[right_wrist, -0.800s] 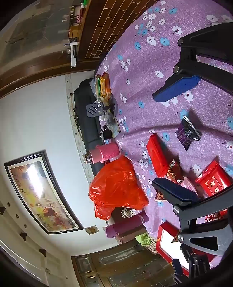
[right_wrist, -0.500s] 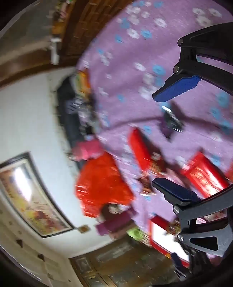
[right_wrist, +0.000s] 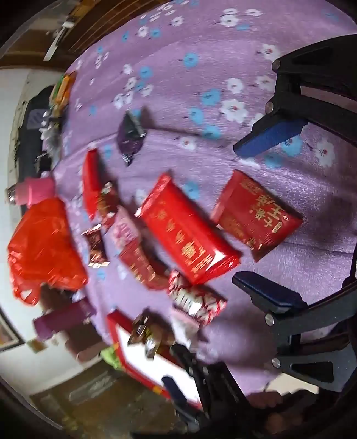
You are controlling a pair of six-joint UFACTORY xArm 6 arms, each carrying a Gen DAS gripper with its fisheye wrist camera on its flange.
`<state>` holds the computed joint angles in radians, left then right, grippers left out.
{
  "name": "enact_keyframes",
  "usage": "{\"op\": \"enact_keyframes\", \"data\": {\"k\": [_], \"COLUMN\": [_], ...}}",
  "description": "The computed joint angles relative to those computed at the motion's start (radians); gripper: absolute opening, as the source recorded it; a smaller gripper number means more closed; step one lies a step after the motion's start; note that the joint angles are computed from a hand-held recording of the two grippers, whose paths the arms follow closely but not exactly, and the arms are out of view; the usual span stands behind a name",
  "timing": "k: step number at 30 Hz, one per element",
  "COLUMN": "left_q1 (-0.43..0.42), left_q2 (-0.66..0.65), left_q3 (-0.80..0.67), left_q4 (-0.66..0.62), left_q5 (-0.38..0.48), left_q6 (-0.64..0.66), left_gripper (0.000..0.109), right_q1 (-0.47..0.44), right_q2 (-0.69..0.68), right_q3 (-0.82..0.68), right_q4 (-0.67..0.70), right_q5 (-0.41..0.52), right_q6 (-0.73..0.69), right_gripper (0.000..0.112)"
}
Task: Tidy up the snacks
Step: 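Grasp the red wrapped snack with the right gripper, then grasp the white-red patterned candy with the left gripper while the right gripper holds its snack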
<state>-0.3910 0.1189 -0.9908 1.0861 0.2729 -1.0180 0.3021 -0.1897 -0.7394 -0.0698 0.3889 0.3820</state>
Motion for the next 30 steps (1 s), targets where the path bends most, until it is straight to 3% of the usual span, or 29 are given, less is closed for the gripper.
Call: {"op": "enact_keyframes", "data": {"k": [2,5,6,8,13,19,22,24,30], "left_q1": [-0.007,-0.014,-0.021,-0.033,-0.085,-0.129,-0.137,-0.137,-0.133], "left_q2": [-0.006,-0.008,-0.006,0.006,0.067,0.138,0.157,0.175,0.165], "left_q3": [0.002,0.001,-0.002,-0.008,-0.056,-0.12,-0.134,-0.149,-0.126], "left_q4": [0.0,-0.025,-0.055,-0.117,-0.364,-0.645,-0.72,-0.7,-0.982], "left_q5": [0.0,-0.019,-0.028,-0.045,-0.037,0.024,0.035,0.046,0.012], "left_q6": [0.006,0.042,0.076,0.15,0.424,0.71,0.789,0.785,1.04], "left_gripper": [0.087,0.087,0.087,0.087,0.086,0.086,0.086,0.087,0.06], "right_q1": [0.005,0.001,0.001,-0.003,-0.048,-0.085,-0.083,-0.086,-0.087], "right_q2": [0.019,0.045,0.05,0.051,0.042,0.025,0.025,0.023,0.008], "right_q3": [-0.019,-0.028,-0.037,-0.042,-0.037,-0.023,-0.021,-0.015,-0.003], "right_q4": [-0.004,-0.118,-0.142,-0.201,-0.176,-0.169,-0.181,-0.158,-0.123], "right_q5": [0.025,0.023,0.029,0.04,0.052,0.055,0.049,0.04,0.052], "right_q6": [0.009,0.099,0.108,0.135,0.061,0.03,0.035,0.009,-0.038], "right_gripper": [0.074,0.071,0.069,0.054,0.045,0.045,0.046,0.047,0.053]}}
